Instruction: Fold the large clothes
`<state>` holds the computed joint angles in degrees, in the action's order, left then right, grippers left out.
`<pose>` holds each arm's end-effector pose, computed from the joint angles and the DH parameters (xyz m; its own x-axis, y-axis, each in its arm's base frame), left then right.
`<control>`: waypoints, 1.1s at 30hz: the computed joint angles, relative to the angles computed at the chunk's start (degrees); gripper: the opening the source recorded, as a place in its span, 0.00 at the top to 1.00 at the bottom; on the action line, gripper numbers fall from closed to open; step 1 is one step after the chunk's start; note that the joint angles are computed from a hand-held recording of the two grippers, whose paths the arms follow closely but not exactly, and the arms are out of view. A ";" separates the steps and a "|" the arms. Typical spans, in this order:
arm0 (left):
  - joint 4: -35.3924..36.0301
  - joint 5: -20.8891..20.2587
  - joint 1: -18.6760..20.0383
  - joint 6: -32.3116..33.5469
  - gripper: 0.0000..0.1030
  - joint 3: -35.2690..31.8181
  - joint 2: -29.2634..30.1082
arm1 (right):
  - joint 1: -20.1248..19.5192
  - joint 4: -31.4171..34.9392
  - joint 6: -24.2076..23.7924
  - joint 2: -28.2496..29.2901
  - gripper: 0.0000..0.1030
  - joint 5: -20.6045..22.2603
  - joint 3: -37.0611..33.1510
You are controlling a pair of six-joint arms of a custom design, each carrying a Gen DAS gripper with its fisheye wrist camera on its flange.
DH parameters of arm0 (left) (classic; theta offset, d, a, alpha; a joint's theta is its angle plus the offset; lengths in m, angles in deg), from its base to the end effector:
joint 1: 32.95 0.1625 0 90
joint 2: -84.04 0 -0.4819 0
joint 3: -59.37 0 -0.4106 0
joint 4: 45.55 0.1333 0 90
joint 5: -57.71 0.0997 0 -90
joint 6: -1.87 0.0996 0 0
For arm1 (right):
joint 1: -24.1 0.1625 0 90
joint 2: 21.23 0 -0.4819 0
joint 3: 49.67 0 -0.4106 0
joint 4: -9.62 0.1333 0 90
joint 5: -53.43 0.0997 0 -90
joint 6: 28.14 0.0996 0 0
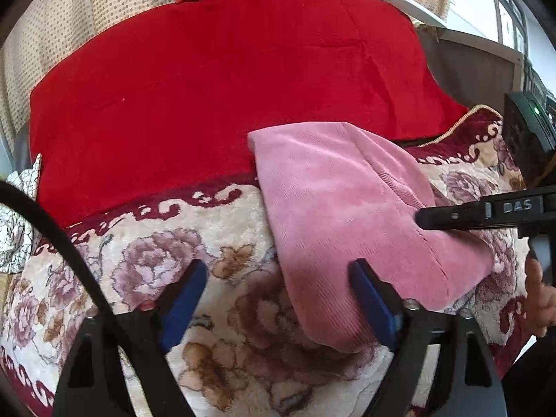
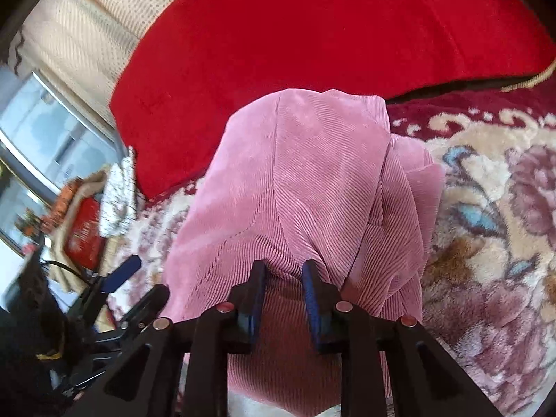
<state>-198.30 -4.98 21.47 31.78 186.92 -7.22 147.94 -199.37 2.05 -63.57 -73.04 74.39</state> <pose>-0.1157 -0.4694 0.3665 -0.4698 0.6671 -0.5782 0.8712 0.4562 -0.1814 0.3640 -0.4099 0.0774 -0.9735 0.2037 0.1043 0.0536 0.6462 -0.7613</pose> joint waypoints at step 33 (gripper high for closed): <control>-6.12 5.39 -0.90 0.26 0.15 -1.53 0.03 | 1.90 -16.82 -5.87 0.76 0.38 -3.62 2.43</control>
<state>-204.42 0.40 20.57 32.04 185.39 -7.19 149.84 -216.18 -3.82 -62.81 -76.66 76.82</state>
